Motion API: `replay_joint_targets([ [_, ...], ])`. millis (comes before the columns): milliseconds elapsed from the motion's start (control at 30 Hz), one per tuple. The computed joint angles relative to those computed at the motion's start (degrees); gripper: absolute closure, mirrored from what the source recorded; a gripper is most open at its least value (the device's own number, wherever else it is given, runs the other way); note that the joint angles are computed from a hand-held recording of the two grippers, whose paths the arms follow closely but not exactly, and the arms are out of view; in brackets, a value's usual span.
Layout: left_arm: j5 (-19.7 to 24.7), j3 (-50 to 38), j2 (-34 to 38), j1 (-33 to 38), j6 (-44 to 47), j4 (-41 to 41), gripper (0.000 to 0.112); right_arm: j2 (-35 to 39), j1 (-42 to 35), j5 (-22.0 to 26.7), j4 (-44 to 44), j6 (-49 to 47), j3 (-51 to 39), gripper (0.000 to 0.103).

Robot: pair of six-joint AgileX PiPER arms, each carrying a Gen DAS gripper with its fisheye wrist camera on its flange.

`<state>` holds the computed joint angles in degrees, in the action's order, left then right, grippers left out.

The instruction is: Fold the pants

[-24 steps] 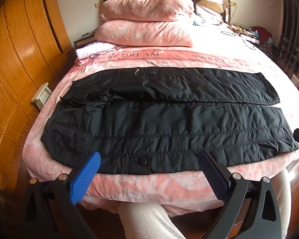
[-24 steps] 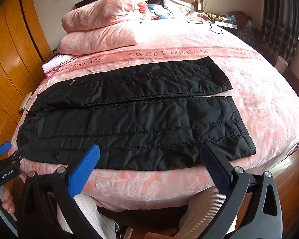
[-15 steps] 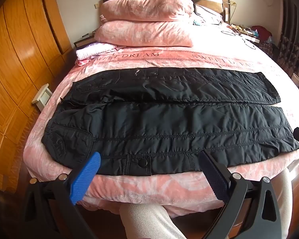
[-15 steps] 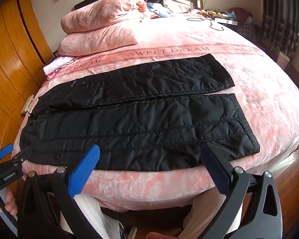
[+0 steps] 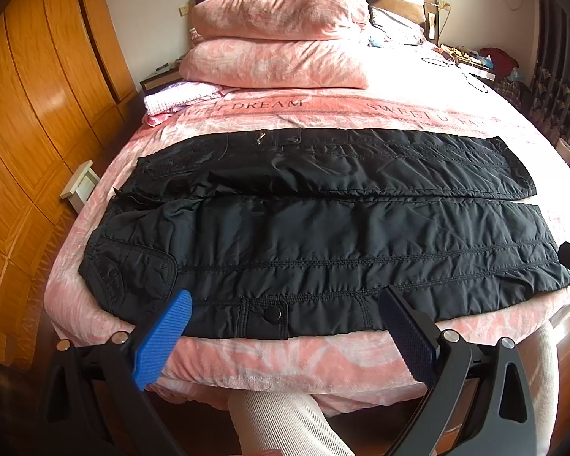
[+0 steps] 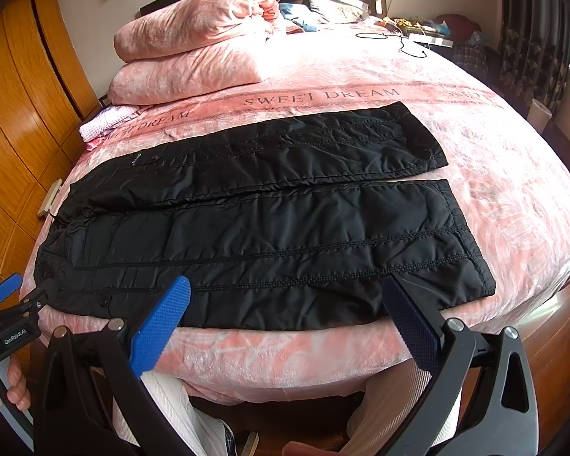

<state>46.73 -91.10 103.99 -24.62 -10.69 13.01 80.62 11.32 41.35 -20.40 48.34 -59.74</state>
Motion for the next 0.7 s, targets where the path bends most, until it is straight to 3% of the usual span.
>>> replay_joint_targets([
  [700, 1.0, -1.9, 1.4, -0.6, -0.3, 0.4, 0.013, 0.0, -0.2, 0.1, -0.2, 0.0, -0.2, 0.002],
])
